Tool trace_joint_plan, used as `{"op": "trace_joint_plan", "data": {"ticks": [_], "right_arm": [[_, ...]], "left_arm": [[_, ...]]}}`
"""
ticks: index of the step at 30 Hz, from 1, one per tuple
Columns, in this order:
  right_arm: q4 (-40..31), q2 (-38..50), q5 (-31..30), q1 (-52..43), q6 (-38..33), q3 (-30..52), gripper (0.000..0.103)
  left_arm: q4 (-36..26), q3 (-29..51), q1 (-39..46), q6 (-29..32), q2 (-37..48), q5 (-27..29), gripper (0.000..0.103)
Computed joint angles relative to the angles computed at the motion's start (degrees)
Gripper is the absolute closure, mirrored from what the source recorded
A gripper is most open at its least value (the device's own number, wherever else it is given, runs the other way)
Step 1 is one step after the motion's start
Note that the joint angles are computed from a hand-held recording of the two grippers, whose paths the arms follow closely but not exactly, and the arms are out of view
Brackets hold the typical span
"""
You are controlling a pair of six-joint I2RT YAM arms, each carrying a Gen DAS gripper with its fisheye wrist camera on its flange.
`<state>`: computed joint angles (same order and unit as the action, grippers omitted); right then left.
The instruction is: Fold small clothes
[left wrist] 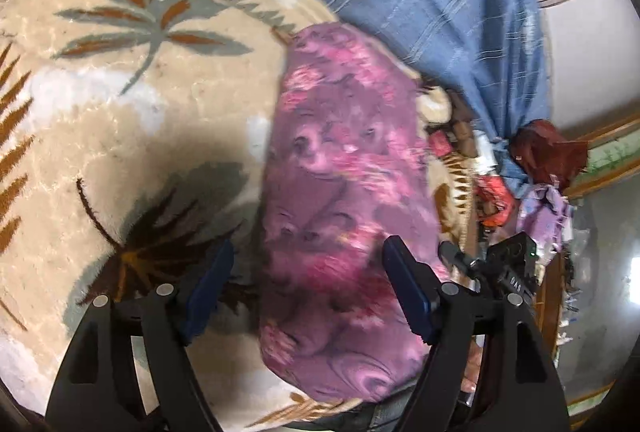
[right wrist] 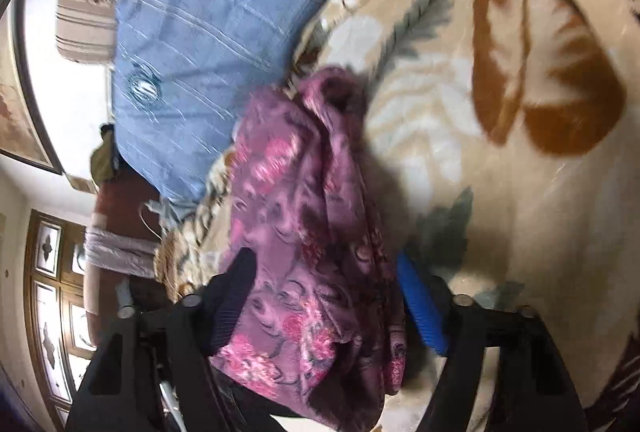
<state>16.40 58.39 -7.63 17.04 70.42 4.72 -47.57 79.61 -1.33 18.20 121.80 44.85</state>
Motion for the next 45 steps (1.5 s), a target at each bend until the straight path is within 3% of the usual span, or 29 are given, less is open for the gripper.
{"op": "trace_joint_plan", "data": {"ticks": [3,7,10,11,13,15,17,20,22,24,26,31,34,37,41,43,45], "right_arm": [[2.72,11.37,-3.08,-0.71,-0.51,2.86,0.053],[6.72,12.11,-5.11,-1.59,-1.12,1.74,0.059],[13.47,17.62,-9.99,-4.62,-1.35,0.69,0.059],[16.23,19.55,-11.11,-5.41,-1.08,0.36,0.058],[18.56,21.57,-11.79,-5.86,-0.96,0.18,0.059],[13.81,19.39,-8.94,-4.24,-2.15,1.42,0.074],[11.02,16.63,-6.88,-2.71,-3.05,1.54,0.082],[5.55,9.32,-2.35,2.19,-3.42,2.93,0.085],[-2.23,7.1,4.6,9.77,-4.7,8.74,0.085],[-5.98,9.99,10.33,16.29,-6.05,16.2,0.085],[-6.05,14.34,11.43,18.07,-7.17,21.85,0.085],[-9.19,25.05,12.28,18.46,-12.67,38.24,0.086],[-8.83,28.1,14.73,19.33,-16.36,44.07,0.086],[-8.16,30.18,18.19,20.72,-19.82,46.4,0.086],[-6.27,41.76,12.51,18.84,-15.03,47.05,0.085],[-2.43,48.76,7.61,17.93,-11.11,46.26,0.085],[3.01,53.33,5.07,18.0,-8.18,44.37,0.084]], "left_arm": [[-5.33,3.88,0.35,-0.97,6.02,3.34,0.02],[-9.79,3.24,0.65,4.24,7.44,8.37,0.02],[-3.68,-2.33,-0.46,1.72,5.2,7.82,0.017],[-2.11,-3.28,-0.65,0.7,4.49,8.06,0.021],[-1.25,-3.72,-1.14,0.01,3.15,7.13,0.04],[-6.47,-1.19,-0.25,2.62,3.34,7.14,0.053],[-10.47,0.6,1.57,6.15,2.32,8.29,0.057],[-15.68,2.51,5.58,12.23,-1.24,7.83,0.058],[-21.0,6.79,9.55,16.93,-1.03,8.74,0.058],[-28.76,15.67,13.45,20.8,2.5,9.24,0.058],[-34.32,24.47,15.71,21.7,6.04,10.33,0.058],[-41.07,40.29,20.13,26.21,10.78,14.42,0.058],[-40.91,42.12,21.69,30.28,11.64,18.49,0.057],[-36.89,41.37,21.3,27.98,15.04,16.04,0.057],[-32.5,41.41,19.79,21.02,25.29,6.46,0.057],[-34.34,43.28,20.1,19.9,29.31,3.49,0.053],[-37.65,45.48,21.46,20.06,30.78,5.18,0.049]]}}
